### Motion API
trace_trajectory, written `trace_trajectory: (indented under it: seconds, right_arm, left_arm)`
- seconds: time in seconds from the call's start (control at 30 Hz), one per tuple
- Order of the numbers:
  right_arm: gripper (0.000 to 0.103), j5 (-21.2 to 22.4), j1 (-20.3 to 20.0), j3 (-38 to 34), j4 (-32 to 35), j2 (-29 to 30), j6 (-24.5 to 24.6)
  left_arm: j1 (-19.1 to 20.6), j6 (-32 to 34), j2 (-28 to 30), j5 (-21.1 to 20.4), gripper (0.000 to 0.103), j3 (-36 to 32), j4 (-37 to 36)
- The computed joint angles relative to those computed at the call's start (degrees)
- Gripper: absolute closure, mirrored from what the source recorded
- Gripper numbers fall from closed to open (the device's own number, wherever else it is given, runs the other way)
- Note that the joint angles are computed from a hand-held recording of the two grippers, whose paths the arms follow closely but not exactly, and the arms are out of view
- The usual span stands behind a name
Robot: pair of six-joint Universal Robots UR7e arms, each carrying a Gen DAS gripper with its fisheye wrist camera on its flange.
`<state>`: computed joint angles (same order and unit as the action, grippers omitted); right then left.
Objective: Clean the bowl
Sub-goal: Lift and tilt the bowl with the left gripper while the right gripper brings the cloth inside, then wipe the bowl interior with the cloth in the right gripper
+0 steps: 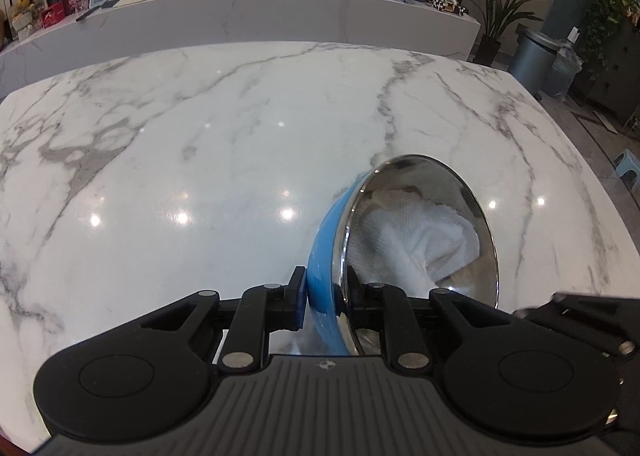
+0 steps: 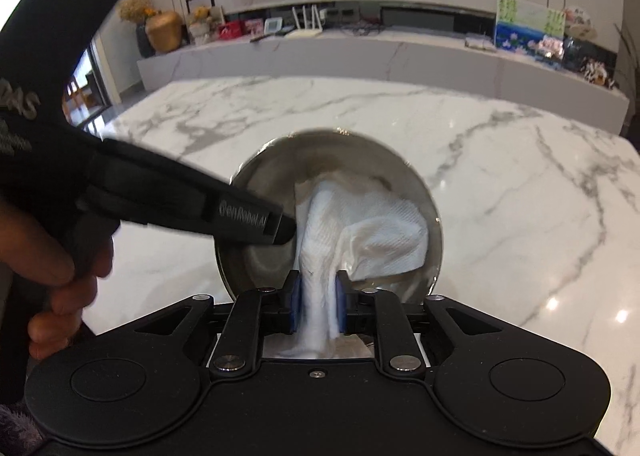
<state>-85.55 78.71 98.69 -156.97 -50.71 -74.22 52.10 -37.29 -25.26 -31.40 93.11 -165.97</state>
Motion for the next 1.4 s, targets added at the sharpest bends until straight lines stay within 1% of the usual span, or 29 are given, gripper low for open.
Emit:
trace_trajectory:
  seconds: [0.13, 0.3, 0.53, 0.63, 0.7, 0.87, 0.97, 1.1, 1.33, 1.4]
  right_arm:
    - [0.085, -0.4, 0.3, -0.3, 0.2, 0.4, -2.1]
    - [0.089, -1.8, 0.8, -0.9, 0.9, 1.1, -1.5]
    - [0.090, -4.1, 1.4, -1.5, 0.9, 1.8, -1.1]
    - [0.090, -5.9, 1.7, -1.8, 1.3, 2.1, -0.7]
    - [0.090, -7.4, 2.0, -2.0, 0.7, 2.6, -0.8]
    - [0.091, -8.9, 2.2, -1.0, -4.8, 3.6, -2.2]
    - [0.091, -9.2, 2.2, -1.6, -3.9, 4.0, -1.2]
    - [0.091, -8.9, 2.0, -3.1, -0.7, 4.0, 2.1]
    - [0.091, -8.6, 1.9, -3.0, -0.6, 4.1, 3.6]
    - [0.091, -8.5, 1.9, -2.9, -0.7, 4.1, 3.9]
  left_arm:
    - [0.1, -0.4, -0.1, -0.2, 0.087, 0.0, 0.3]
    - [0.1, -0.9, -0.3, -0.1, 0.087, 0.0, 1.0]
    - [0.1, -1.0, -0.2, 0.2, 0.087, -0.5, 2.1]
    - [0.1, -0.9, -0.1, 0.4, 0.086, -0.7, 2.4]
    - [0.1, -0.8, -0.1, 0.7, 0.086, -0.8, 2.9]
    - [0.0, -1.1, 0.0, 1.5, 0.087, -1.3, 4.8]
    - [0.0, -1.2, 0.0, 1.4, 0.087, -1.4, 5.0]
    - [0.0, -1.4, 0.1, 1.5, 0.087, -1.6, 5.2]
    - [0.1, -1.8, 0.1, 1.5, 0.086, -1.8, 5.6]
    - [0.2, -2.3, 0.1, 1.1, 0.084, -1.7, 5.7]
